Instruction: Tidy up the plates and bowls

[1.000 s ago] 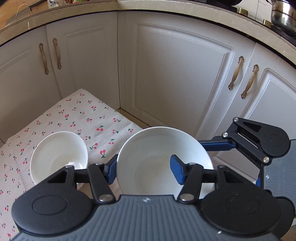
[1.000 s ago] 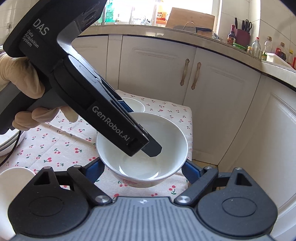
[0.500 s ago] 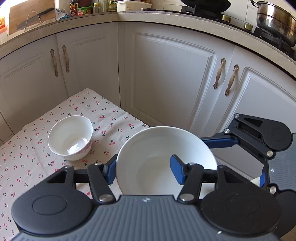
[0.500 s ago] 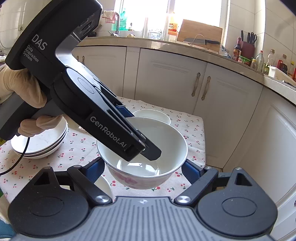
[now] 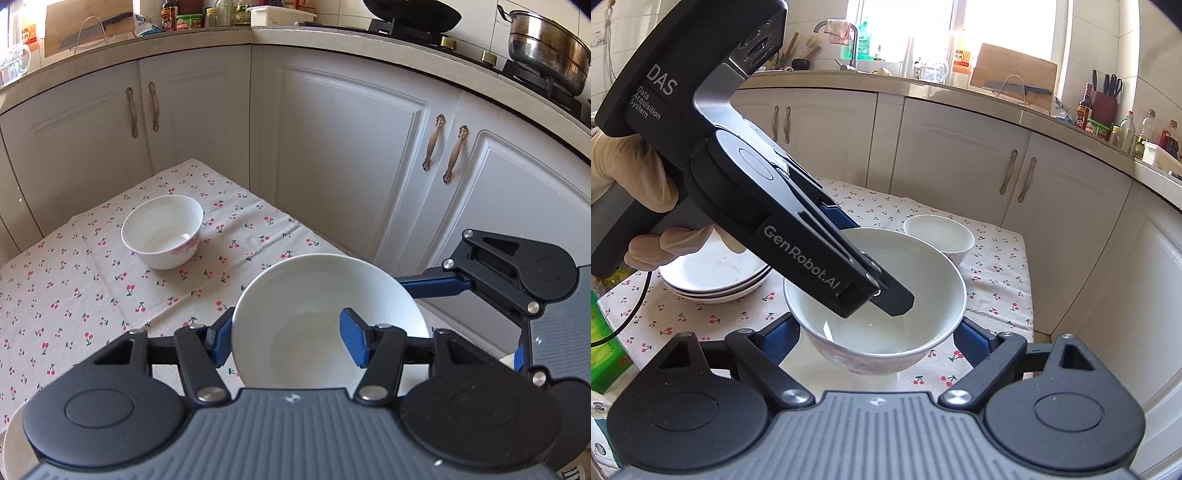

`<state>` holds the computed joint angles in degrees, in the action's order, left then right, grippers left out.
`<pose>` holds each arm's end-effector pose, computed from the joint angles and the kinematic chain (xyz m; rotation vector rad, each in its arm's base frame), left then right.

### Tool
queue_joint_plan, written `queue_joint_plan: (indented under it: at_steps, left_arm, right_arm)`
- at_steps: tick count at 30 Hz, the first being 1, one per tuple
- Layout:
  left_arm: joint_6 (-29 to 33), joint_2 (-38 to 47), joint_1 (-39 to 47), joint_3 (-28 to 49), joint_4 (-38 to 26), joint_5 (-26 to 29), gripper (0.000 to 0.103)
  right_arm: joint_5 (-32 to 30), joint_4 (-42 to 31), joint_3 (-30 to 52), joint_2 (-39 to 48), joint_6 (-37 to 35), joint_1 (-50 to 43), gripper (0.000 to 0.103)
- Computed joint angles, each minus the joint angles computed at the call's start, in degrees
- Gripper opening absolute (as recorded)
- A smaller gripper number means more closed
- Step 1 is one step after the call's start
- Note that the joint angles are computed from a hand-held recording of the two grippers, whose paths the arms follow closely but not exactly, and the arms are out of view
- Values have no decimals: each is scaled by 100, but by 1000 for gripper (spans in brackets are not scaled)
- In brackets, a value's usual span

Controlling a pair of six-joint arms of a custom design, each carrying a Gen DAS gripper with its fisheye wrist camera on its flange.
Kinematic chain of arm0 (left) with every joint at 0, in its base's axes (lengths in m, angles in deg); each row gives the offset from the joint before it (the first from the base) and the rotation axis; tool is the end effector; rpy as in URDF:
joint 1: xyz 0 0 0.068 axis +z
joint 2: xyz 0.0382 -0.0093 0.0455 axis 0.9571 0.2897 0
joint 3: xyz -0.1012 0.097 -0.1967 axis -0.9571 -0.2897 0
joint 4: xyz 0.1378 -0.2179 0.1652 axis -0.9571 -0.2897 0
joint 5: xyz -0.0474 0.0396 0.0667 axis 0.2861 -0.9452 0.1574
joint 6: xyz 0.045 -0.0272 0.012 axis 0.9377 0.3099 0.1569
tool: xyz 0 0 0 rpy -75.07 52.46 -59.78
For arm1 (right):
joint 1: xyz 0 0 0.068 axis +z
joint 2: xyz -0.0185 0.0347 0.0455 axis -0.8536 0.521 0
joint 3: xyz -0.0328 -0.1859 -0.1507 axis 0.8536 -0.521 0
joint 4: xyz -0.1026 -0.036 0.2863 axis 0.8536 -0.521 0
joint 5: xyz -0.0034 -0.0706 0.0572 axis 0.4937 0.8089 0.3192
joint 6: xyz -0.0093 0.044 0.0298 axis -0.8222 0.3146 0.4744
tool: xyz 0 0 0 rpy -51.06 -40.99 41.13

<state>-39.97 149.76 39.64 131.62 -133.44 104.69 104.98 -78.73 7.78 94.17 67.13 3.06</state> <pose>0.3079 -0.2213 0.3400 1.3163 2.0936 -0.5979 0.1255 0.1796 0.3191 -0.1388 2.1976 -0.0600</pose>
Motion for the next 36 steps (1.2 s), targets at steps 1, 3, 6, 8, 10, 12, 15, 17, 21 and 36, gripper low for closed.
queue_joint_plan:
  at_steps: [1, 3, 6, 8, 10, 12, 15, 17, 21, 36]
  left_arm:
    - [13, -68, 22, -99, 12, -4, 58]
    - [33, -203, 82, -318, 61, 32, 58]
    - [-1, -344, 168, -608, 158, 109, 58]
    - [-30, -404, 201, -777, 233, 126, 58]
    - [-43, -452, 219, -930, 306, 133, 59]
    - [-43, -487, 233, -1050, 353, 127, 59]
    - [-18, -504, 248, -1152, 368, 142, 59]
    - [-19, -503, 242, -1187, 379, 149, 59]
    - [1, -537, 201, -1273, 469, 122, 60]
    - [115, -535, 123, -1426, 641, 25, 60]
  right_arm:
    - [-21, 12, -8, 38, 56, 35, 93]
    - [-68, 72, -54, 85, 93, 59, 93]
    - [-107, 96, -75, 215, 263, 166, 93]
    - [-103, 105, -79, 305, 298, 217, 93]
    - [-143, 120, -107, 346, 313, 232, 93]
    - [-237, 169, -157, 340, 340, 209, 93]
    - [-327, 234, -239, 338, 388, 199, 93]
    - [-344, 240, -277, 336, 423, 207, 93]
    - [-394, 243, -332, 313, 519, 194, 93]
    - [-536, 365, -506, 238, 562, 97, 93]
